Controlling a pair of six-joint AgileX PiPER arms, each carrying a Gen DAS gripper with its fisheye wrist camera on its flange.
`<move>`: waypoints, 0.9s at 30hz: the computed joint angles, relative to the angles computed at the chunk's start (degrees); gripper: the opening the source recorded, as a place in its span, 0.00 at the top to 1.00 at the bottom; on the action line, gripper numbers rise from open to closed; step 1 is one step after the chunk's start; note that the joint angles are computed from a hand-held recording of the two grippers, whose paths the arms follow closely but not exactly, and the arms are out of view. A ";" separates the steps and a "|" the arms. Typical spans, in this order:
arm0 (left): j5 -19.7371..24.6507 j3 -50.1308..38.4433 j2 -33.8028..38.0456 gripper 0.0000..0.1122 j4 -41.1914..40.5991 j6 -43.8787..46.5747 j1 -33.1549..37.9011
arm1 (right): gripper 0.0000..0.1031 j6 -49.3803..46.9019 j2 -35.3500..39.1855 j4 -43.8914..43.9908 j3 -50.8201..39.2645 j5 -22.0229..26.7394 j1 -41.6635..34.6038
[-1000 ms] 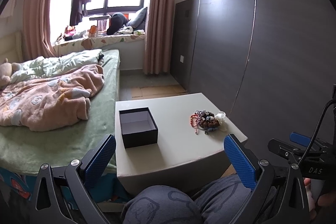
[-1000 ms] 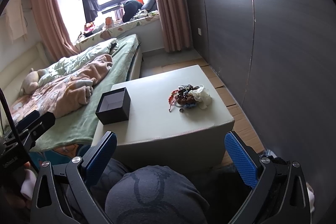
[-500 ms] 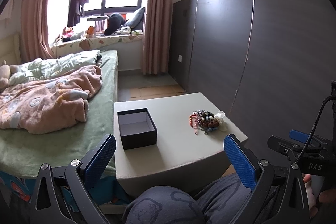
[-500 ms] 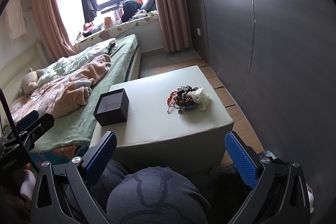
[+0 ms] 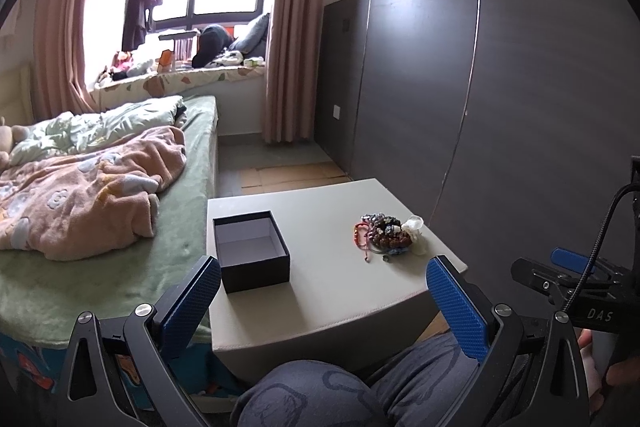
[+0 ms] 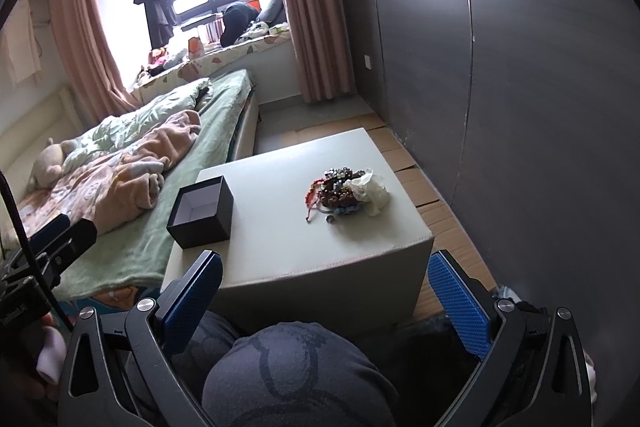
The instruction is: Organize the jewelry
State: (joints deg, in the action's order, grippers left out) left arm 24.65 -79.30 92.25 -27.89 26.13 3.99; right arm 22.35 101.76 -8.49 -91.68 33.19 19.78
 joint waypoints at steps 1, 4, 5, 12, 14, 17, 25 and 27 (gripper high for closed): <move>0.20 -0.34 0.34 0.09 0.27 -0.24 -0.13 | 0.00 0.05 -0.01 0.02 0.20 -0.20 -0.06; 0.60 -1.61 1.57 0.09 1.24 -1.15 -0.68 | 0.00 -1.08 0.40 1.32 -0.18 -0.14 -0.92; 0.77 -2.11 2.06 0.09 1.28 -1.23 -0.83 | 0.00 -1.37 0.54 1.69 -0.37 -0.03 -1.18; 3.72 -7.55 6.73 0.09 0.00 -0.63 -2.26 | 0.00 -4.18 2.60 5.15 -2.82 0.95 -4.00; 4.05 -8.56 7.65 0.09 -0.40 -0.06 -2.62 | 0.00 -4.40 3.53 5.47 -4.02 1.49 -4.81; 5.16 -11.08 9.79 0.09 -0.73 0.42 -3.44 | 0.00 -4.74 5.06 6.45 -5.97 2.46 -6.17; 11.21 -20.17 17.48 0.09 -3.85 2.11 -4.03 | 0.00 -6.48 8.89 8.60 -10.65 4.08 -9.29; 13.05 -23.37 20.00 0.09 -3.58 1.39 -4.14 | 0.00 -8.22 9.88 11.12 -11.29 3.68 -10.50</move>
State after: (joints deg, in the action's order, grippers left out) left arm 37.70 -102.67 112.24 -31.47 27.51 -0.16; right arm 14.13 111.64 2.62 -102.97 36.86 9.29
